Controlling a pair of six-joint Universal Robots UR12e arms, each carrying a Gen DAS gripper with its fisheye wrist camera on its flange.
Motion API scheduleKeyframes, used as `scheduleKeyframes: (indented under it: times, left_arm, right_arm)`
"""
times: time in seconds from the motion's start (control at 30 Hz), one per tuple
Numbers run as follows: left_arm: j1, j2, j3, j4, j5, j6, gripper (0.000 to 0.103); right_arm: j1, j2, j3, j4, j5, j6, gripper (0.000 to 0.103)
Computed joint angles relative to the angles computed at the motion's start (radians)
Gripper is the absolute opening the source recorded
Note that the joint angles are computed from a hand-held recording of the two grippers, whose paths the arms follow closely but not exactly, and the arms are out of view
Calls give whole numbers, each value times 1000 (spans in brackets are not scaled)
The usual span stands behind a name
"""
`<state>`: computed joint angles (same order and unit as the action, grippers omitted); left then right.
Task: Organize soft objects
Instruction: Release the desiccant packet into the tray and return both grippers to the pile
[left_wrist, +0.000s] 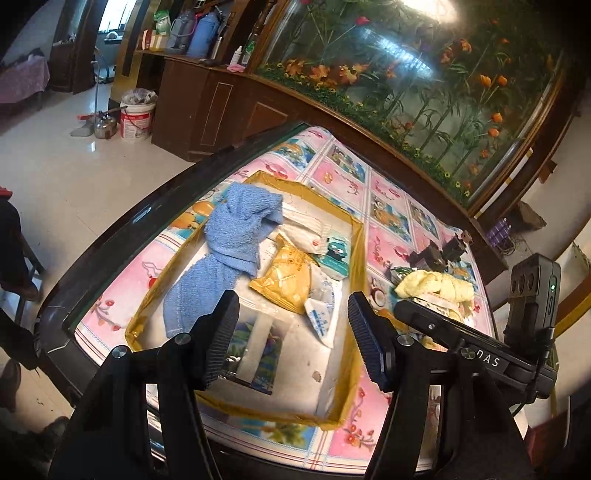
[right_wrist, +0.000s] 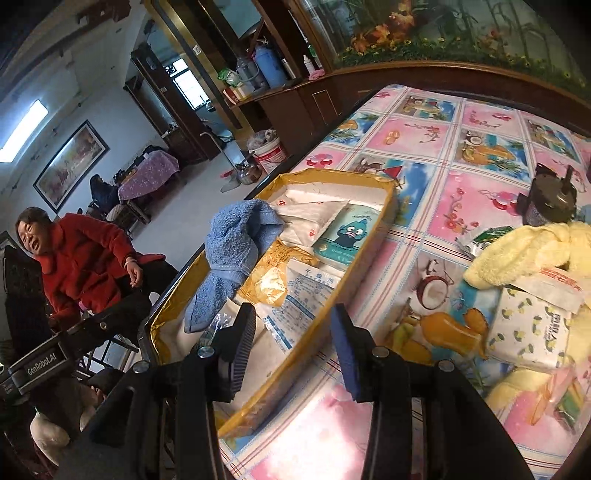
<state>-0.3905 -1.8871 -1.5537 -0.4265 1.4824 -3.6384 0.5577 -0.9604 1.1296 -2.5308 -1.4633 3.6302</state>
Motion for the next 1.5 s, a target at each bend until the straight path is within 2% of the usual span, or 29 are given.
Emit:
scheduleKeyframes:
  times: [0.13,0.3,0.47,0.63,0.7,0.77,0.97,1.07,1.1,1.17,1.33,1.4,1.5]
  left_arm:
    - [-19,-1,12,-14,-8,31,62]
    - [-46,-25,48,-62,-61,97,62]
    - [-79,-82,126,-192,-150,190,62]
    - [-108,-140,204,-272,-216,270,62]
    - [-111,-170,244,-287,-259,268,62]
    - [-116,-207,291,-283,-275,248,62]
    - [-127,-313,407,-198,-302,207,61]
    - [-129,-351,458,-199,-333,224,63]
    - [-130,-365,478,-213,-342,242,67]
    - [-138,-381,507,-236,-305,269,70]
    - [-153,-412,554,-275,-266,332,70]
    - [-168,-421,574,-297,-207,372,78]
    - [-187,-433,606,-346,-114,425,81]
  right_arm:
    - [-21,-83,139,-86,-61,56,42]
    - [-58,-206,333,-182,-199,202,42]
    - [-89,-293,471,-223,-299,310,43]
    - [-113,-333,545,-240,-329,384,43]
    - [-120,-344,566,-242,-334,408,43]
    - [-125,-353,587,-252,-337,422,43]
    - [-124,-364,640,-310,-396,456,44]
    - [-132,-365,650,-323,-376,472,44]
    - [-132,-366,651,-326,-377,468,44]
    - [-130,-365,650,-326,-380,456,44]
    - [-126,-363,645,-325,-380,434,44]
    - [-126,-363,645,-325,-381,433,44]
    - [-125,-362,649,-337,-384,438,44]
